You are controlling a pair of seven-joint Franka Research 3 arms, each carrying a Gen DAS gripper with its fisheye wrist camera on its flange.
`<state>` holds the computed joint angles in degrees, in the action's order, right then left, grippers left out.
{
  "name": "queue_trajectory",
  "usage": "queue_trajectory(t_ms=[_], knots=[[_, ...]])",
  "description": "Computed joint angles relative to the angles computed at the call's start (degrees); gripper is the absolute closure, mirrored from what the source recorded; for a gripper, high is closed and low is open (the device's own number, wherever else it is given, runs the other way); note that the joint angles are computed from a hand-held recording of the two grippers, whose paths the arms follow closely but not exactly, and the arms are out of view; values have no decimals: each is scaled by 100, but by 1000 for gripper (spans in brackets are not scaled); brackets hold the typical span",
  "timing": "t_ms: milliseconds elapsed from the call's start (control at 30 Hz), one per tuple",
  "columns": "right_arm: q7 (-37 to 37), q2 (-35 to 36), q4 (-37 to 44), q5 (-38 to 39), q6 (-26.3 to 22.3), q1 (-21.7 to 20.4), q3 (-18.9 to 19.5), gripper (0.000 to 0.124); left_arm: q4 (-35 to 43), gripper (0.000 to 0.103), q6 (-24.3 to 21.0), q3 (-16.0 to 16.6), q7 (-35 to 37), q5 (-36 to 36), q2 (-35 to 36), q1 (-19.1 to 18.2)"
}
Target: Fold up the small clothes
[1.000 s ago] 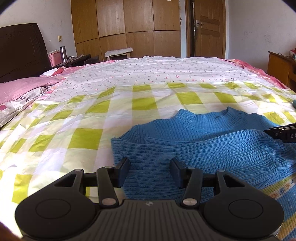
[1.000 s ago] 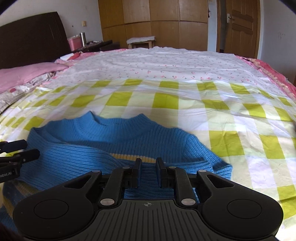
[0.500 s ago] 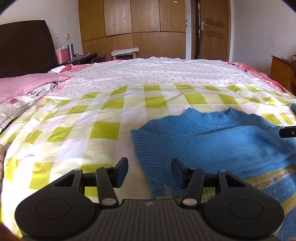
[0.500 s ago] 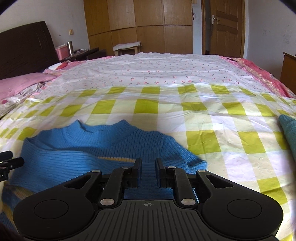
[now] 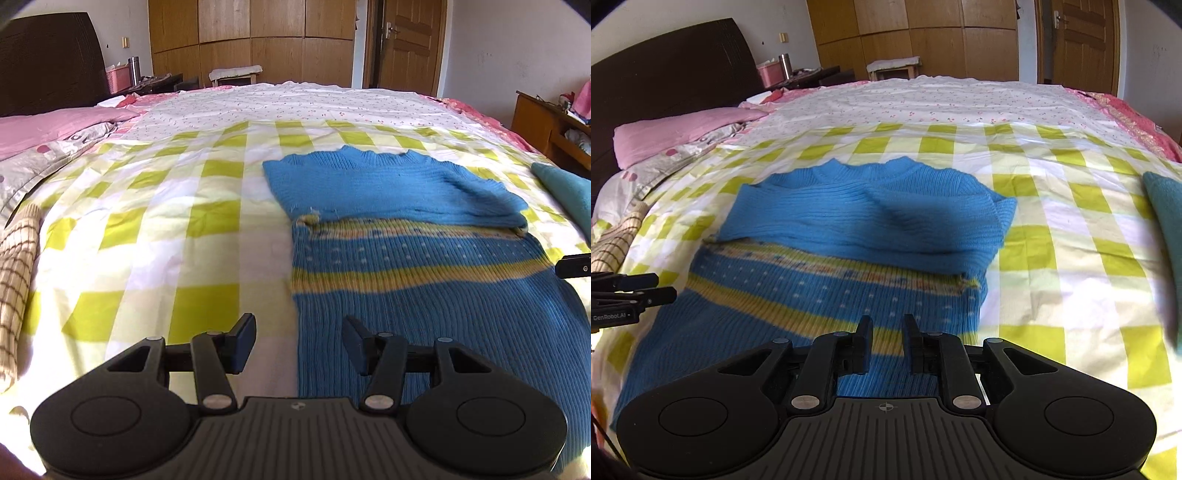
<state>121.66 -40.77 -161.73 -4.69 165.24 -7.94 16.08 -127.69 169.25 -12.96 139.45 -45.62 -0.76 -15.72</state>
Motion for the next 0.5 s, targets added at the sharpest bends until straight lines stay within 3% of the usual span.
queue_trajectory(t_ms=[300,500], knots=[[557,-1896,-840,370,-1630,856,19,103,-1067,46,-509,544,-81,8,-967,-298],[996,-2539,-1163,487,-2308,1300,-20,102,-1384,47,-525,822,-51,-55,-1216,-604]])
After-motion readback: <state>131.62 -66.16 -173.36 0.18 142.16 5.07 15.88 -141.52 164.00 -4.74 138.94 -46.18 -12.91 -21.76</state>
